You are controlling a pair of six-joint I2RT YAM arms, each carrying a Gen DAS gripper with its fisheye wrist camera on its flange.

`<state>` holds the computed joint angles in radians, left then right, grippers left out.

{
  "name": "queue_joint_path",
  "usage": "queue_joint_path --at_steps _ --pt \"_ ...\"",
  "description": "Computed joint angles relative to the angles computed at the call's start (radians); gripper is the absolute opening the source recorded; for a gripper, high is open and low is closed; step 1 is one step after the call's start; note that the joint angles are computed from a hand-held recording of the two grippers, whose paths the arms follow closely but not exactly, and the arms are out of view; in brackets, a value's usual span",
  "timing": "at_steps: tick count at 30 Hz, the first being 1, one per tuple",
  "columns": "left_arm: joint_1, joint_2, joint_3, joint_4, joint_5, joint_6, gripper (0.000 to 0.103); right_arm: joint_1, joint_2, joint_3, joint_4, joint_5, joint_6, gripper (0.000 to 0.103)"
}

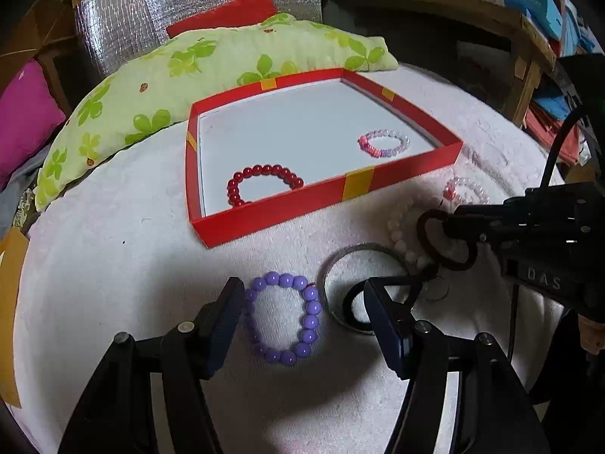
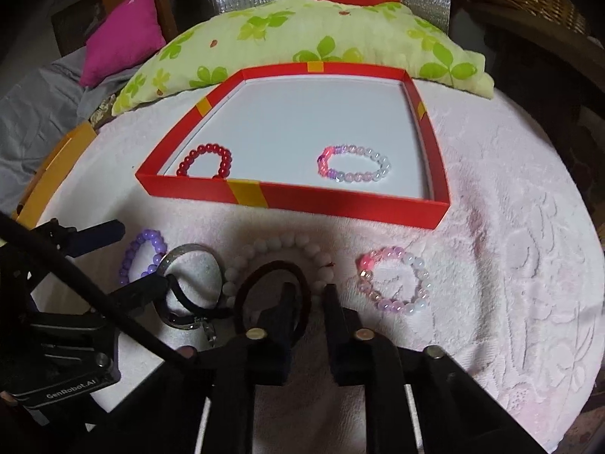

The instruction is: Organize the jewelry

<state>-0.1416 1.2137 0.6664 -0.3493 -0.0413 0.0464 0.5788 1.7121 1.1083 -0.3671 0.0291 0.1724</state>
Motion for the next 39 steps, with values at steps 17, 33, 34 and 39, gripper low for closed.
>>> queue_joint_path --at_steps 17,33,34,39 --pt "-0.051 0.046 -0.009 0.044 0.133 0.074 0.056 -0.059 -0.01 0.0 -0.013 -0.028 0.042 0.005" --pt "0.051 0.075 0.015 0.04 0.173 0.067 0.01 -0.05 -0.008 0.004 -0.004 -0.051 0.056 0.005" --pt "0.072 0.078 0.021 0.037 0.18 0.063 0.009 -0.047 -0.009 0.004 -0.002 -0.052 0.055 0.005" --pt "0.119 0.063 0.023 0.042 0.209 0.073 0.009 -0.043 -0.01 0.004 0.001 -0.053 0.055 0.005"
